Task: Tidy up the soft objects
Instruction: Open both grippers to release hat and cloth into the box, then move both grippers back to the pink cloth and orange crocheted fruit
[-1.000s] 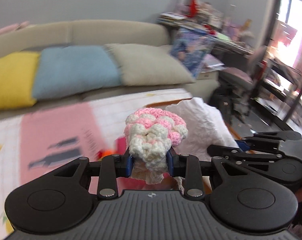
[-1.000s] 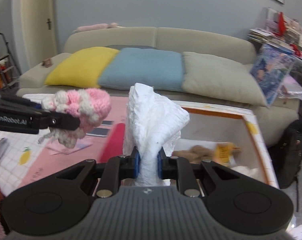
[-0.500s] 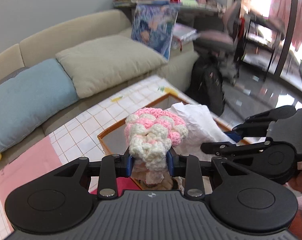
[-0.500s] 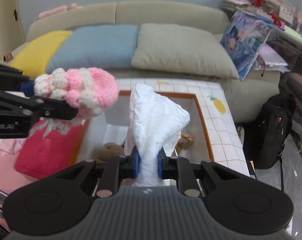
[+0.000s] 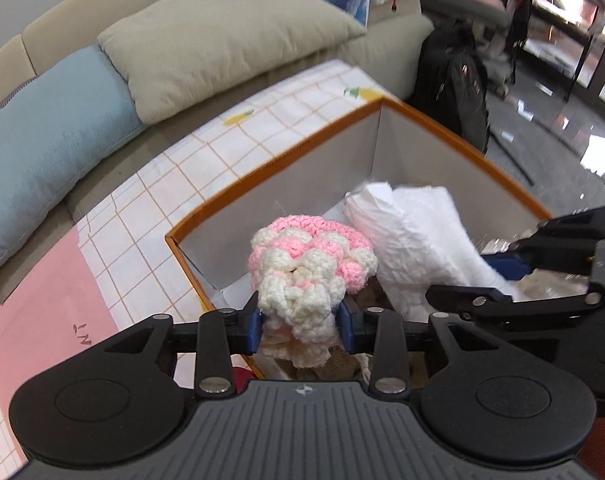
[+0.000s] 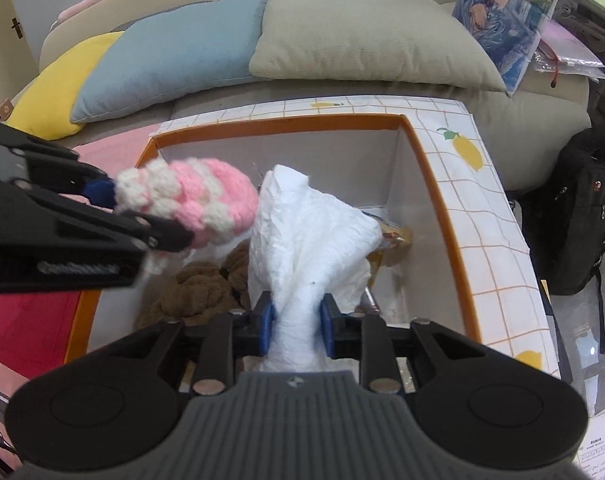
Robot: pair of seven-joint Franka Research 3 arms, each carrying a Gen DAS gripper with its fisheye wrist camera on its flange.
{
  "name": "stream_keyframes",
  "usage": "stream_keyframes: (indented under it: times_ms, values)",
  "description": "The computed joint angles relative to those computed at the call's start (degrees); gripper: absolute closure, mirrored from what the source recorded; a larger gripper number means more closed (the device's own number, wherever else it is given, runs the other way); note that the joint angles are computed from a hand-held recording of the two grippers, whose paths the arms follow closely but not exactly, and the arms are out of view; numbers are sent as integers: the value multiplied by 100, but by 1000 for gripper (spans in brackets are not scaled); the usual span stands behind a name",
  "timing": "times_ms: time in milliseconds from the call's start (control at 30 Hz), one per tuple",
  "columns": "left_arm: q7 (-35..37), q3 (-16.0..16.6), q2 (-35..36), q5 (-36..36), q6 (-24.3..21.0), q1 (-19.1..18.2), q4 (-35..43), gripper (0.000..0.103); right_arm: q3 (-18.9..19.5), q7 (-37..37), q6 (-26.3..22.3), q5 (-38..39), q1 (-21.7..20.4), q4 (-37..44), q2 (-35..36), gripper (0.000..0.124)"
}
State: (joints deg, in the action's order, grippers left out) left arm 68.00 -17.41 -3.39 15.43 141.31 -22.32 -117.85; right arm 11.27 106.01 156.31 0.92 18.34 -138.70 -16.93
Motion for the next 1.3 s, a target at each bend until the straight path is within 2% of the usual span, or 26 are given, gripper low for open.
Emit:
stream_keyframes:
  times_ms: [100, 233, 267, 367, 467, 600, 800, 900, 1133, 1300]
  values:
    - [-72, 1, -26, 27, 55, 3, -78, 49, 23, -23, 89, -5, 30, -44, -26, 87]
    - [-59, 35, -96, -160, 202, 14, -155, 37, 68, -109, 50, -146, 13, -60, -60, 84]
    - [-41, 40, -147, -181, 269, 17, -200, 31, 87, -136, 0, -216, 0, -53, -73, 80]
    - [-36, 45, -268, -170, 441, 25, -275, 21, 52, -289, -81, -226, 46, -76, -171, 69]
    - [-9, 59, -403, -216, 537, 28, -334, 18, 91, -329, -163, -303, 0, -81, -295, 62]
    - [-376, 61, -677, -123, 822, 93, -538, 17, 224, -157, -240, -526, -140, -90, -508, 46]
    - [-649, 101, -1118, -253, 1234, 115, -857, 17, 310, 75, -400, -530, -171, -127, -866, 34]
    - [-504, 201, -1324, -413, 1375, 15, -978, 17, 390, 176, -407, -556, -186, -208, -1093, 33]
    - [-579, 204, -1943, -297, 1941, 16, -1433, 17, 724, 760, -367, -614, -298, -375, -1652, 31]
    - [-721, 198, -2545, -253, 2301, -10, -1903, 17, 1200, 1497, -142, -772, -501, -586, -2133, 27]
